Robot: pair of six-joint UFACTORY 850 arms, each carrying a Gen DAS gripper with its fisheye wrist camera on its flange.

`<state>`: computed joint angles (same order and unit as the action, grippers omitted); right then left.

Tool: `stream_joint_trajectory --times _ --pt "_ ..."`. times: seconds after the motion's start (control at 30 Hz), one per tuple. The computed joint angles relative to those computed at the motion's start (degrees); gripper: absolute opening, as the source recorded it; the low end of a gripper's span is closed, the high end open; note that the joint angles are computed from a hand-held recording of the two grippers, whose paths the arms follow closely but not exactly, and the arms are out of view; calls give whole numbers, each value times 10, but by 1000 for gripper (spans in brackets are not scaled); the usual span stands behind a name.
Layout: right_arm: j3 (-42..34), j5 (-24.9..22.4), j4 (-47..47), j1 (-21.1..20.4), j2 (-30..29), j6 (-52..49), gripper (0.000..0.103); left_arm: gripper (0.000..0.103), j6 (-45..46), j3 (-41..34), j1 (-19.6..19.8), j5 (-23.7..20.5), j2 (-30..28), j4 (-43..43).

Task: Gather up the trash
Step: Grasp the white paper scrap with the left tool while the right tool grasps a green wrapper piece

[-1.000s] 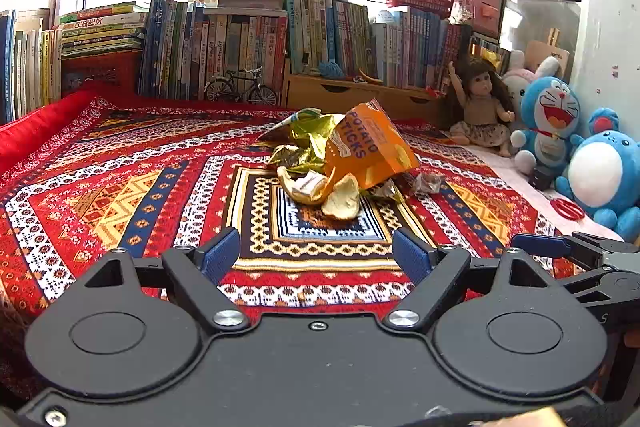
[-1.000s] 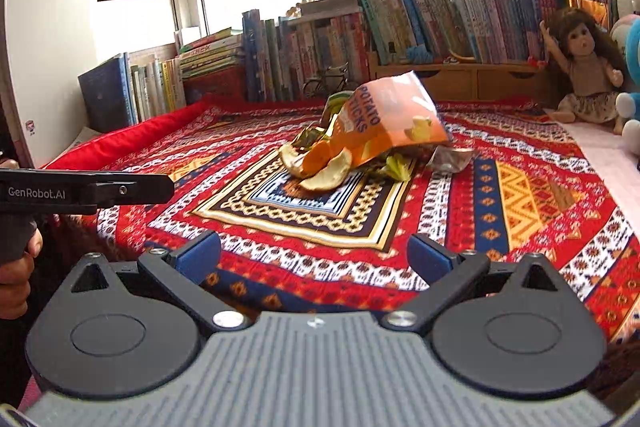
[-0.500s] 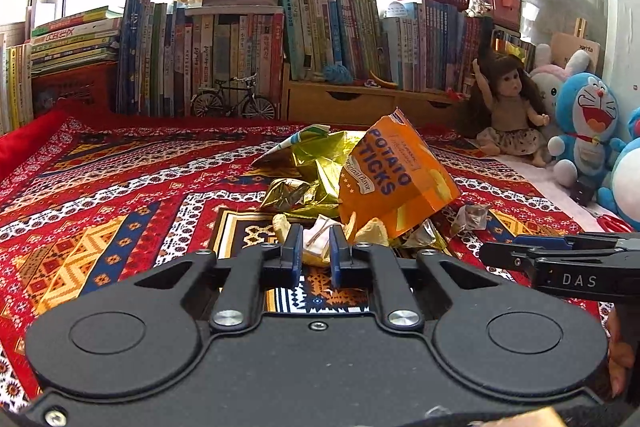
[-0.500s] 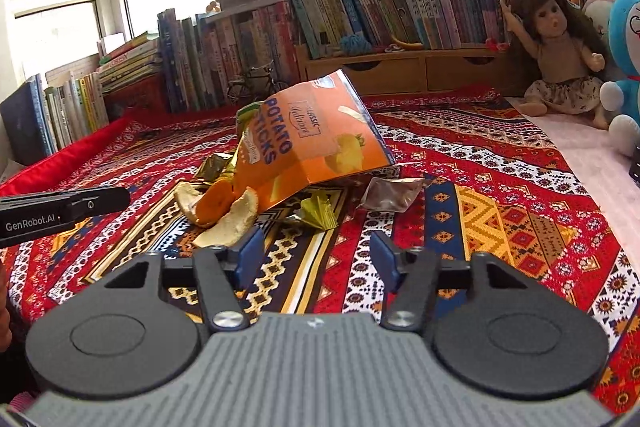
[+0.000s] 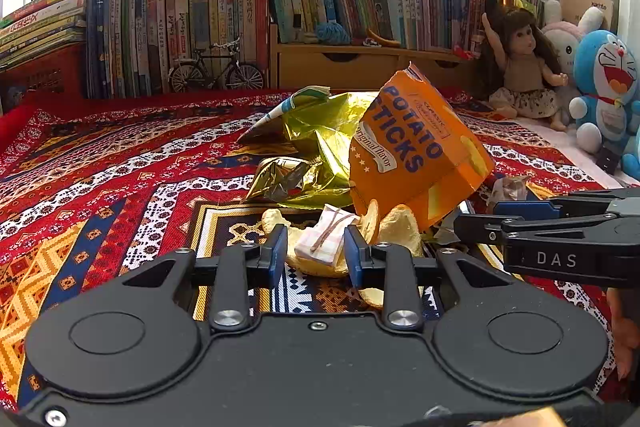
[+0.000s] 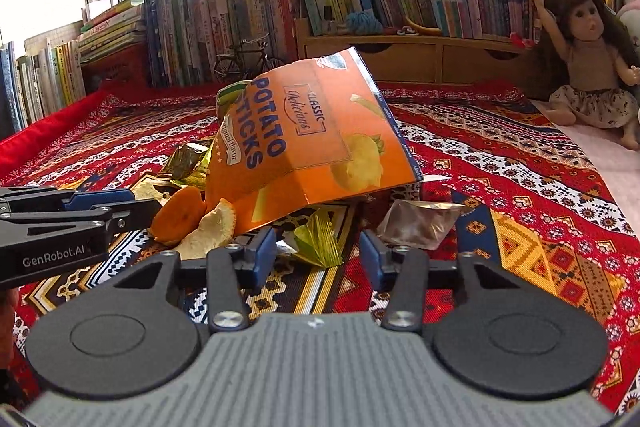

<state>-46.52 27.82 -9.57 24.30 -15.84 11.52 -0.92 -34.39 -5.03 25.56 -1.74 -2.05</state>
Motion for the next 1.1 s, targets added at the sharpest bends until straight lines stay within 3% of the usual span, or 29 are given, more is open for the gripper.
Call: stream_joint_trajectory --times 0.23,0.3,0.33,0.4,0.6,0.77,0.83,0.87,0.93,1.0,1.1 --pt "-27 -46 -31 3 -17 23 49 28 8 -24 -4 -15 -26 1" --pt "-25 -45 -25 4 -15 12 33 26 -4 -26 -2 -19 -27 9" --pt "-22 -45 -11 7 -13 -1 30 25 -4 -26 -1 -20 -25 8" --pt "-15 -37 -19 6 -7 10 25 10 0 -17 -2 -11 -18 3" --pt "18 -10 -10 11 16 -16 23 3 81 16 -18 5 25 -73" --pt "47 10 -38 8 45 8 23 3 51 44 -12 7 62 -40" --pt "59 16 -53 6 57 23 23 4 22 50 -6 14 66 9" --pt "64 17 -62 6 63 30 23 10 20 51 -4 22 63 21" --pt "71 19 -59 8 69 24 24 16 37 39 -7 25 48 9" --pt "75 19 -33 14 71 -3 24 31 62 17 -11 7 27 -27" --pt "76 16 -32 14 68 2 25 33 56 -16 -10 -16 -8 -35"
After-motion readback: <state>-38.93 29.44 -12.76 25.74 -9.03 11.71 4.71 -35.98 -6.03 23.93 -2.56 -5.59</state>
